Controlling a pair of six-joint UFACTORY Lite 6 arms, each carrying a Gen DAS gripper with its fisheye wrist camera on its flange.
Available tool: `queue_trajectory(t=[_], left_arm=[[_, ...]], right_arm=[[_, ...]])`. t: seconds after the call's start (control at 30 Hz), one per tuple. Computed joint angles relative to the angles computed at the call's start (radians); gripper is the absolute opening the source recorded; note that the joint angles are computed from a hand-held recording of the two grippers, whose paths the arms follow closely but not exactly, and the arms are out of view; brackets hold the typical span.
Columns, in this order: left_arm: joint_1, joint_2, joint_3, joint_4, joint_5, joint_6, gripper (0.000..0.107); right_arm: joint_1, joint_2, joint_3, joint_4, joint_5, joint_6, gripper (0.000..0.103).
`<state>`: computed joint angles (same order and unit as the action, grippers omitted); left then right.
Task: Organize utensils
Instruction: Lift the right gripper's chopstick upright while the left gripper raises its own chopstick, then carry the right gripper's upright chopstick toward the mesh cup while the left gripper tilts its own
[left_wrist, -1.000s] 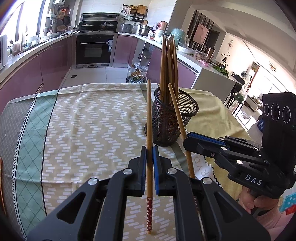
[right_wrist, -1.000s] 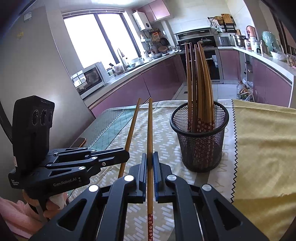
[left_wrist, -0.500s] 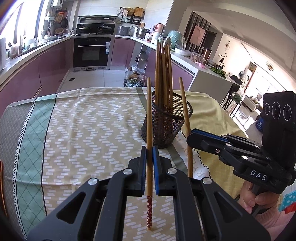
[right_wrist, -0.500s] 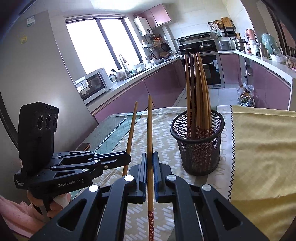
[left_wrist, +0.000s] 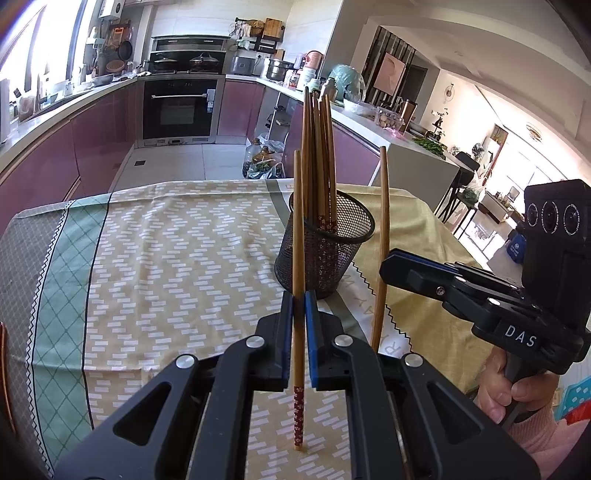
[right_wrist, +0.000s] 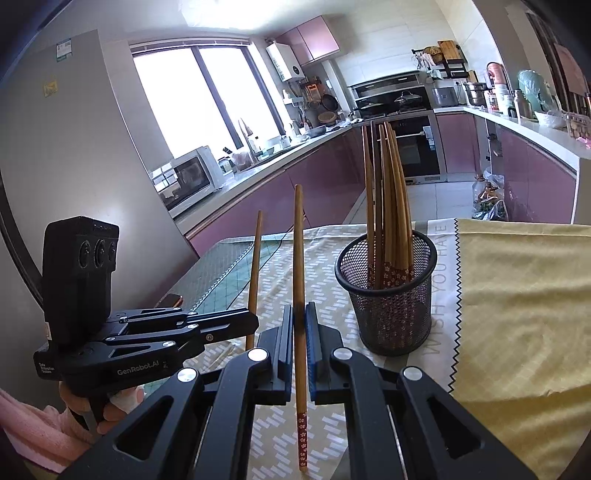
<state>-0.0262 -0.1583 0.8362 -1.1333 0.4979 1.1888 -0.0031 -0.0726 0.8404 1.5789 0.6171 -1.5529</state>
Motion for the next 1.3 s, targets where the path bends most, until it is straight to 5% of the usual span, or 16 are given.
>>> queue_trajectory(t=[0.6,0.93,1.13,1.3], left_arm=[[-0.021,0.049,0.012,-0.002,-0.031,0.004,0.007],[0.036,0.161,0.03,0.015,-0.054,0.0,0.007],[0.056,0.215,0.034,-0.017,-0.052,0.042,0.007],[0.062,0.234,0.043,-0.035,-0.048,0.058,0.007]], right_arm=[[0.042,0.137,0.111,-0.064,-0.019,0.064,0.005],[0.178,0.446,0.335,-0.331,-0.172,0.333,0.003],[0.229,0.463,0.335,-0.413,-0.267,0.414,0.025],[0.289,0.466,0.324,-0.519,-0.38,0.51,0.013]])
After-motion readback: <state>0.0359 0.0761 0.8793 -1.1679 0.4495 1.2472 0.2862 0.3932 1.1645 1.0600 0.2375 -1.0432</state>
